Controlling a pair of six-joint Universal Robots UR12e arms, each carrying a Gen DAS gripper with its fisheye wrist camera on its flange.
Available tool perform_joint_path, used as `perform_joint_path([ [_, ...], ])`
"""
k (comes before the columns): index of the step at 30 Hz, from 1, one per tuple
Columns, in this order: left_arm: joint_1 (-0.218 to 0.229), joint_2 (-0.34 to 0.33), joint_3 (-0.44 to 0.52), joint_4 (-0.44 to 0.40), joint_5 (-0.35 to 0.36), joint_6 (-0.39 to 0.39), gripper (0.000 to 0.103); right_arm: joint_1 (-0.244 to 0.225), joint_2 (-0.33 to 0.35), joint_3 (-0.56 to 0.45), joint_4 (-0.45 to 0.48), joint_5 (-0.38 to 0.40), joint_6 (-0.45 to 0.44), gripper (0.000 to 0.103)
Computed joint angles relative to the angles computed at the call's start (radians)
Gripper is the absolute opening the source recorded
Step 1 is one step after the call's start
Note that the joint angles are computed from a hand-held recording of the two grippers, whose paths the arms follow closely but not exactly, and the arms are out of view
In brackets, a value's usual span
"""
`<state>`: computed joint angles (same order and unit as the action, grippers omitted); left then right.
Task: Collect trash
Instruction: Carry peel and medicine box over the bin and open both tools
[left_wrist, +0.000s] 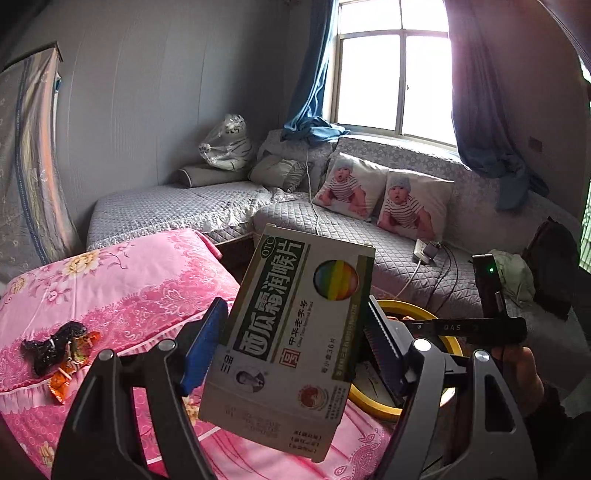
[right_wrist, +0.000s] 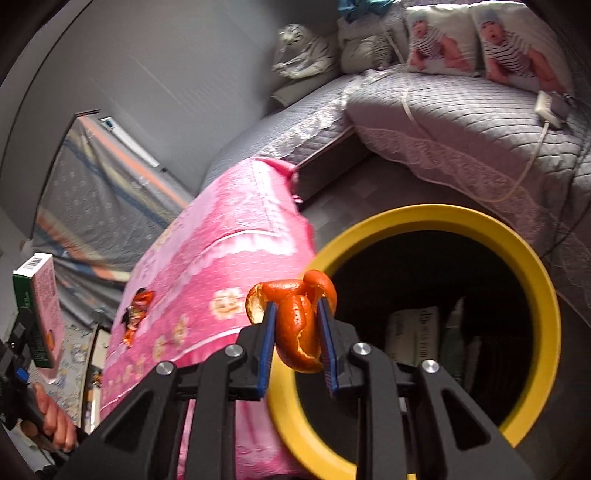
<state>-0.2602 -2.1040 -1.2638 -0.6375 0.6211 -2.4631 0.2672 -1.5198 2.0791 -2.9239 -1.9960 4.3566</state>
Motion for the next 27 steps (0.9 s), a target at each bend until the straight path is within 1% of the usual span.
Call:
perform_joint_path([
  [2,-0.012,-0.004,0.001,-0.022,-0.003,0.035,0.07,0.0,-0.006,0.013,0.025,-0.016,0.027,0.021],
  [5,-0.033,-0.006,-0.006,-0.035,0.002,0.08,0.07,-0.001,-0.016,0.032,0.057,-0.029,0.063,0.022],
  [7,-0.048,-0.008,-0.003,-0.08,0.002,0.117,0.07,-0.003,-0.019,0.042,0.07,-0.029,0.076,0.023],
  [8,-0.056,-0.009,-0.001,-0.101,0.005,0.131,0.07,-0.005,-0.02,0.045,0.075,-0.026,0.077,0.026],
  [10,-0.072,-0.012,-0.003,-0.118,0.011,0.148,0.07,-0.006,-0.021,0.054,0.074,-0.025,0.09,0.029],
  [12,-0.087,-0.014,-0.003,-0.143,0.019,0.164,0.07,-0.009,-0.023,0.063,0.065,-0.022,0.097,0.029],
  [13,-0.095,-0.017,0.0,-0.157,0.024,0.171,0.07,-0.007,-0.027,0.067,0.069,-0.03,0.106,0.031],
  [14,-0.1,-0.019,0.001,-0.166,0.028,0.178,0.07,-0.004,-0.034,0.072,0.075,-0.045,0.12,0.037],
  [16,-0.112,-0.022,-0.002,-0.176,0.038,0.192,0.07,0.006,-0.05,0.085,0.08,-0.086,0.156,0.043],
  [19,-0.134,-0.024,-0.013,-0.188,0.057,0.226,0.07,0.025,-0.078,0.109,0.086,-0.152,0.217,0.045],
  [21,-0.148,-0.028,-0.013,-0.215,0.071,0.258,0.071,0.043,-0.102,0.125,0.11,-0.204,0.258,0.047],
  [23,-0.164,-0.032,-0.019,-0.227,0.092,0.281,0.071,0.065,-0.124,0.138,0.149,-0.261,0.319,0.052],
  [26,-0.181,-0.041,-0.022,-0.251,0.118,0.294,0.071,0.106,-0.159,0.158,0.227,-0.358,0.45,0.054],
  [27,-0.185,-0.044,-0.023,-0.261,0.124,0.295,0.072,0.114,-0.168,0.16,0.262,-0.376,0.482,0.055],
])
